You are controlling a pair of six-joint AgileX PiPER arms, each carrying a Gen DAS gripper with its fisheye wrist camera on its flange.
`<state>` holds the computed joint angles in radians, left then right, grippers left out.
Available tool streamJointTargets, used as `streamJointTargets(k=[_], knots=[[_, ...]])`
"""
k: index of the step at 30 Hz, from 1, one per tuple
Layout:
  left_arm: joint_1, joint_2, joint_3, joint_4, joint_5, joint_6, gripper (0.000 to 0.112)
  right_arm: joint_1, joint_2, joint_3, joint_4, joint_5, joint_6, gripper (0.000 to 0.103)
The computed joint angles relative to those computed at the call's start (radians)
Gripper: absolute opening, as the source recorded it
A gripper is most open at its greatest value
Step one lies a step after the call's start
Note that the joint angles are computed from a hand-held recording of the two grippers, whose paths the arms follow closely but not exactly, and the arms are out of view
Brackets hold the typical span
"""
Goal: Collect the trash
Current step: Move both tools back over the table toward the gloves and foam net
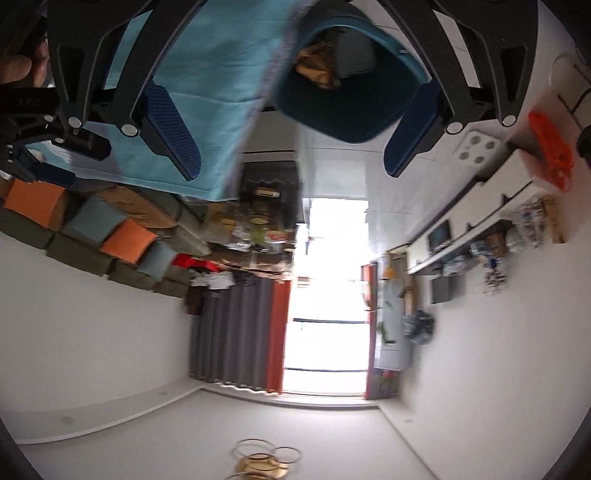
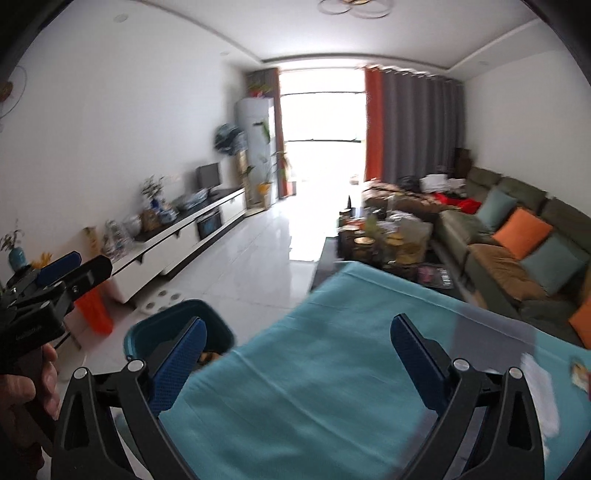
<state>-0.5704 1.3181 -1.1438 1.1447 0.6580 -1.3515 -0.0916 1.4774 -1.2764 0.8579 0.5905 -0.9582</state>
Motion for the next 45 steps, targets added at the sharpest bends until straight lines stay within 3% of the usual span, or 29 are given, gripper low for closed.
streamJointTargets(k=[5,13,20,33,45], knots=[[-0.13,0.064,-0.055,0.044,0.017,-0.03,0.098,-0.175,-0.114,0.145,0.144,0.008,-0.137,0.096],[-0.278,0.194,-0.142,0.033,-0.07,-0.015,0.098,-0.457,-0.257,0.34,0.343,0.043,-0.343,0.096],[-0.338,0.302,-0.216,-0.043,-0.157,0.063,0.098,-0.722,-0.283,0.422,0.391,0.125,-0.433,0.096],[-0.319,0.444,-0.362,-0.298,-0.263,0.372,0.098,-0.742,-0.191,0.374,0.34,0.045,-0.372,0.096],[-0.245,0.537,-0.506,-0.549,-0.277,0.643,0.098,-0.661,0.021,0.135,0.141,0.059,-0.124,0.096]])
